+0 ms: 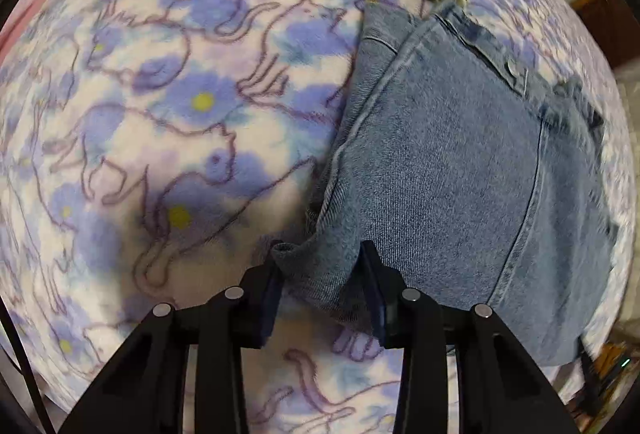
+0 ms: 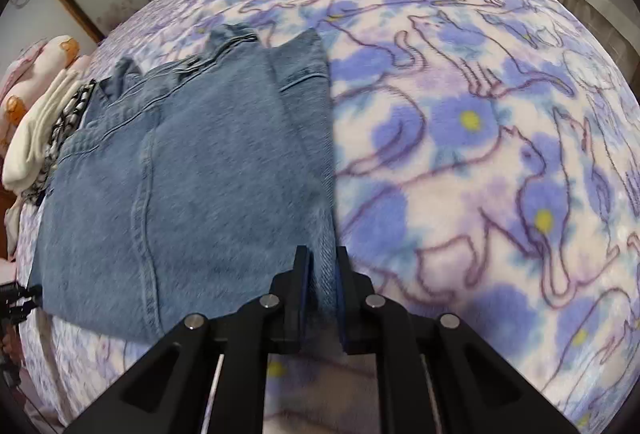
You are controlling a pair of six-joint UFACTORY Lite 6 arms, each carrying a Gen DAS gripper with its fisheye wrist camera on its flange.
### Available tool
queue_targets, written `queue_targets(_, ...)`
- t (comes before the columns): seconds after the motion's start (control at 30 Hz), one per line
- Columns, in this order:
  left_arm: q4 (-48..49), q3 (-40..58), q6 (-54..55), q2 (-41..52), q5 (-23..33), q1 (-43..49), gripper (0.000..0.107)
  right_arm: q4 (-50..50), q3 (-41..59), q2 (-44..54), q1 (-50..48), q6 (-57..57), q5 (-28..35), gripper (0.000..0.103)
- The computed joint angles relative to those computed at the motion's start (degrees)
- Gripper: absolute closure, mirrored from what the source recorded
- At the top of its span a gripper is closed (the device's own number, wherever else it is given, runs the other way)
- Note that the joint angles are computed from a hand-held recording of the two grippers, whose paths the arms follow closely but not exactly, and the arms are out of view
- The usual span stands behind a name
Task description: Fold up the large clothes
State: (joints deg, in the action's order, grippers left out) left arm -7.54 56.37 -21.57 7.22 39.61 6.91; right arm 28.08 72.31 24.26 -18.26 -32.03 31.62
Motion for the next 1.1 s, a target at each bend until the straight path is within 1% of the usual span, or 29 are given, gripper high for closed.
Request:
queue_targets(0.1,5.24,4.67,-4.39,3.71,2.12,-2.80,0.071,-3.17,3.20,2.44,0.98,3.62,-0.79,0.092)
queue_targets(0.17,8.38,6.12,-7.51,3.65,3.80,-4.41,0.070,-7.53,4.10,2.29,2.43,7.55,-1.74,0.092)
queue_targets(0.3,15.34,6.48,-14.18,-0.27,7.00,-8.13,0.067,-18.67,2.14,-2.69,5.14,18.83,-4.92,0.092)
queue_targets(0.37,18.13,6.71,-16.24,-2.56,8.54,-10.34,0.066,-19.33,-0.04,-6.90,5.58,20.11,-6.22,0.092)
queue_targets(0.4,18.41,6.66,-16.28,-3.88,8.99,-11.19,0.066,-18.45,-1.03,-9.04,5.67,19.41,-5.74,0.092)
queue_targets(0.47,18.02,6.01,-16.47,-7.44,9.37,-13.02,0.064,-13.61,-2.31,-12.52,5.96,14.77,-3.86,0.092)
queue_targets(0.5,16.58,5.32,-16.41,-9.27,8.70,-13.71,0.064,-12.13,-3.77,-14.61,6.38,13.38,-3.47,0.092)
queue_targets(0.6,7.66,3.45,-14.61,-13.29,4.98,-16.13,0.064,-9.49,-8.17,-20.12,10.45,13.87,-2.68,0.092)
queue_targets(0.7,-1.69,3.09,-11.80,-13.34,0.93,-19.90,0.064,-1.88,-12.52,-23.47,16.18,12.43,-1.51,0.092)
queue_targets(0.73,-4.01,3.79,-10.84,-12.01,-0.01,-21.52,0.065,-0.78,-13.63,-24.17,17.67,12.80,-1.42,0.092)
queue_targets(0.8,-6.05,6.34,-10.11,-8.27,-1.18,-24.81,0.070,3.93,-15.58,-24.32,22.77,11.96,-1.64,0.092)
queue_targets(0.83,-7.14,7.88,-9.44,-6.11,-1.50,-26.50,0.079,5.92,-16.61,-24.31,25.79,11.76,-2.82,0.092)
queue_targets(0.87,-8.92,9.04,-7.92,-4.21,-1.93,-27.81,0.084,7.55,-17.54,-24.35,27.58,11.42,-3.82,0.094)
queue_targets(0.9,-10.48,9.76,-6.70,-2.76,-2.36,-28.72,0.087,11.57,-17.95,-23.55,29.88,9.27,-4.20,0.099)
queue_targets(0.97,-13.47,11.36,-5.61,0.52,-3.11,-31.35,0.090,19.24,-18.44,-22.14,32.57,4.52,-4.28,0.102)
queue_targets(1.0,-14.96,12.01,-4.51,2.03,-3.46,-32.14,0.090,24.65,-18.92,-21.27,33.85,0.81,-4.38,0.103)
queue_targets(1.03,-15.52,12.80,-4.25,3.51,-3.83,-32.91,0.090,27.66,-18.88,-20.29,34.70,-1.18,-4.32,0.103)
queue_targets(1.1,-15.97,14.61,-4.41,6.67,-4.46,-34.90,0.090,30.18,-19.04,-18.55,37.63,-1.60,-5.83,0.103)
